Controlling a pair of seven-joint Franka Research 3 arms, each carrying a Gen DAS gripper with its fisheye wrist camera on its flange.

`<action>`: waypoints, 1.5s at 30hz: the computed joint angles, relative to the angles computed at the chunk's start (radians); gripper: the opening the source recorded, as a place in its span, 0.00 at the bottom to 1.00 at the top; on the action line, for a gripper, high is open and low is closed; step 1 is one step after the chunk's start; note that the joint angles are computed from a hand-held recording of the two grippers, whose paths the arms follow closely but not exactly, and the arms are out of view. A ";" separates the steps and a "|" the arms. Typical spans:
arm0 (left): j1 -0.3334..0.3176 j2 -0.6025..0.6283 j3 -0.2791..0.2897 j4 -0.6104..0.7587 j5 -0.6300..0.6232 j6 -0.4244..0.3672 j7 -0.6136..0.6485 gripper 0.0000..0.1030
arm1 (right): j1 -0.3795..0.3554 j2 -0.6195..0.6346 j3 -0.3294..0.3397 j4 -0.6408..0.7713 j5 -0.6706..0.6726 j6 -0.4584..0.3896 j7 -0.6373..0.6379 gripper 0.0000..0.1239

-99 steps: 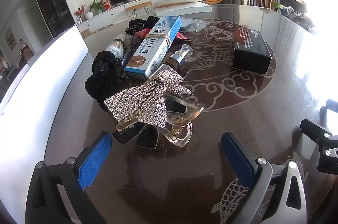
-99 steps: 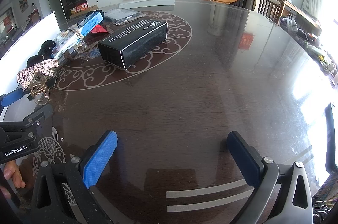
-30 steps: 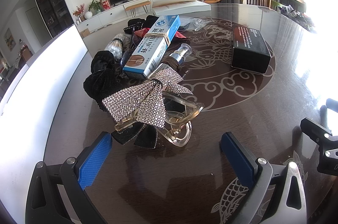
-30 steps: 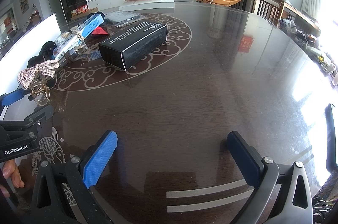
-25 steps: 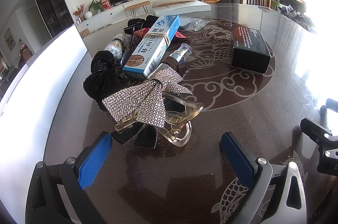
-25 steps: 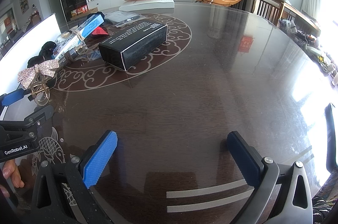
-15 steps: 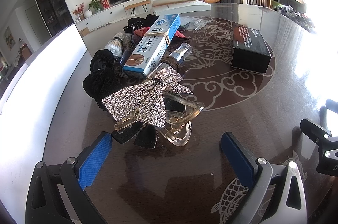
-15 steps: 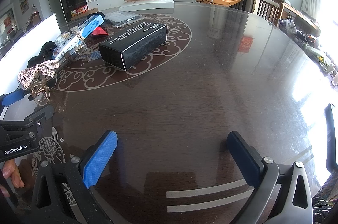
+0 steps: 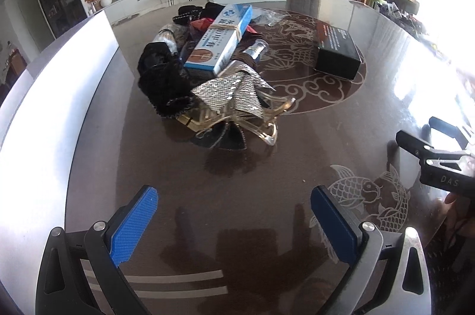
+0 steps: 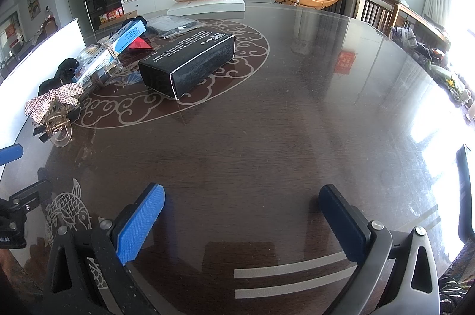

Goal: Organize objects
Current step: 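Reach the left tool to the rhinestone bow clip and grasp it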

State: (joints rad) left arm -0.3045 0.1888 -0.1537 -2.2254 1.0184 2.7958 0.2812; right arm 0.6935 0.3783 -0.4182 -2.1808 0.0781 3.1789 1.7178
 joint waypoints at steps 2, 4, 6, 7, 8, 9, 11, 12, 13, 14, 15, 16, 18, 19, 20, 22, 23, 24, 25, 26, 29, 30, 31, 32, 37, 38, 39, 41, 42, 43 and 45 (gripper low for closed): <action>0.022 -0.021 0.003 -0.020 -0.044 0.027 0.006 1.00 | -0.001 0.002 0.001 0.003 0.001 0.000 -0.001 0.83; 0.045 -0.034 0.001 -0.020 -0.109 0.043 0.038 1.00 | -0.001 0.000 0.000 0.001 0.001 0.001 -0.002 0.83; 0.053 -0.048 0.011 -0.010 -0.105 0.072 0.027 1.00 | -0.003 0.004 0.002 0.005 0.003 0.001 -0.003 0.83; 0.052 -0.051 0.017 0.002 -0.077 0.083 0.013 1.00 | -0.003 0.004 0.002 0.005 0.003 0.001 -0.003 0.83; 0.050 -0.049 0.025 0.021 -0.027 0.107 -0.004 1.00 | -0.001 0.005 0.001 0.007 0.004 0.002 -0.003 0.83; 0.045 -0.041 0.031 0.044 0.029 0.123 -0.020 1.00 | 0.000 0.007 -0.001 0.008 0.005 0.002 -0.002 0.83; 0.035 0.000 0.013 0.114 0.034 0.077 0.064 1.00 | 0.004 0.006 -0.005 0.005 0.007 0.005 -0.003 0.83; 0.030 0.034 0.002 0.155 0.013 0.049 0.134 1.00 | 0.005 0.007 -0.005 0.005 0.009 0.005 -0.004 0.83; 0.026 0.067 -0.007 0.188 -0.020 0.028 0.204 1.00 | 0.005 0.007 -0.005 0.006 0.010 0.005 -0.005 0.83; 0.023 0.100 -0.016 0.218 -0.066 0.006 0.269 1.00 | 0.007 0.007 -0.006 0.005 0.011 0.005 -0.006 0.83; 0.033 0.125 -0.032 0.231 -0.135 0.017 0.343 1.00 | 0.007 0.007 -0.007 0.005 0.013 0.005 -0.007 0.83; 0.075 0.142 -0.078 0.222 -0.253 0.068 0.463 1.00 | 0.009 0.008 -0.008 0.006 0.014 0.005 -0.007 0.83; 0.144 0.143 -0.165 0.182 -0.411 0.145 0.639 1.00 | 0.005 0.006 -0.005 0.004 0.016 0.008 -0.011 0.83; 0.184 0.137 -0.217 0.154 -0.464 0.183 0.714 1.00 | 0.008 0.002 -0.007 -0.005 0.017 0.014 -0.013 0.83; 0.210 0.128 -0.256 0.128 -0.527 0.211 0.789 1.00 | 0.006 0.002 -0.005 -0.004 0.020 0.014 -0.017 0.83; 0.176 0.095 -0.230 0.087 -0.535 0.232 0.787 1.00 | 0.008 0.001 -0.006 -0.008 0.026 0.016 -0.022 0.83; 0.116 0.083 -0.164 0.082 -0.498 0.229 0.736 1.00 | 0.010 0.002 -0.007 -0.008 0.028 0.016 -0.025 0.83; 0.059 0.072 -0.099 0.079 -0.460 0.219 0.681 1.00 | 0.010 0.003 -0.006 -0.006 0.031 0.015 -0.027 0.83; 0.014 0.064 -0.048 0.078 -0.433 0.211 0.632 1.00 | 0.010 0.004 -0.006 -0.005 0.033 0.015 -0.029 0.83; 0.000 0.062 -0.028 0.079 -0.432 0.205 0.610 1.00 | 0.011 0.003 -0.007 -0.006 0.035 0.016 -0.030 0.83; 0.008 0.097 -0.035 0.122 -0.486 0.170 0.638 1.00 | 0.012 0.004 -0.008 -0.005 0.040 0.016 -0.034 0.83; -0.003 0.116 -0.026 0.145 -0.481 0.155 0.640 1.00 | 0.013 0.004 -0.008 -0.005 0.042 0.016 -0.035 0.83; -0.017 0.138 -0.014 0.172 -0.468 0.137 0.641 1.00 | 0.013 0.004 -0.008 -0.005 0.043 0.016 -0.036 0.83; -0.039 0.157 0.004 0.195 -0.446 0.115 0.631 1.00 | 0.013 0.004 -0.008 -0.006 0.044 0.016 -0.037 0.83; -0.052 0.221 0.001 0.265 -0.458 0.039 0.626 1.00 | 0.008 0.003 -0.002 -0.006 0.050 0.018 -0.045 0.83; -0.050 0.231 -0.002 0.276 -0.470 0.023 0.628 1.00 | 0.007 0.004 -0.001 -0.006 0.051 0.019 -0.047 0.83; -0.049 0.240 -0.004 0.285 -0.479 0.009 0.629 1.00 | 0.008 0.005 -0.001 -0.004 0.053 0.019 -0.047 0.83; -0.054 0.248 0.006 0.287 -0.478 0.016 0.616 1.00 | 0.008 0.005 -0.001 -0.004 0.055 0.019 -0.050 0.83; -0.056 0.248 0.008 0.287 -0.475 0.017 0.614 1.00 | 0.008 0.006 0.000 -0.003 0.057 0.016 -0.050 0.83; -0.056 0.249 0.008 0.289 -0.476 0.015 0.613 1.00 | 0.007 0.007 0.000 -0.001 0.057 0.014 -0.051 0.83; -0.061 0.252 0.013 0.293 -0.471 0.015 0.601 1.00 | 0.010 0.006 -0.001 -0.003 0.056 0.012 -0.049 0.83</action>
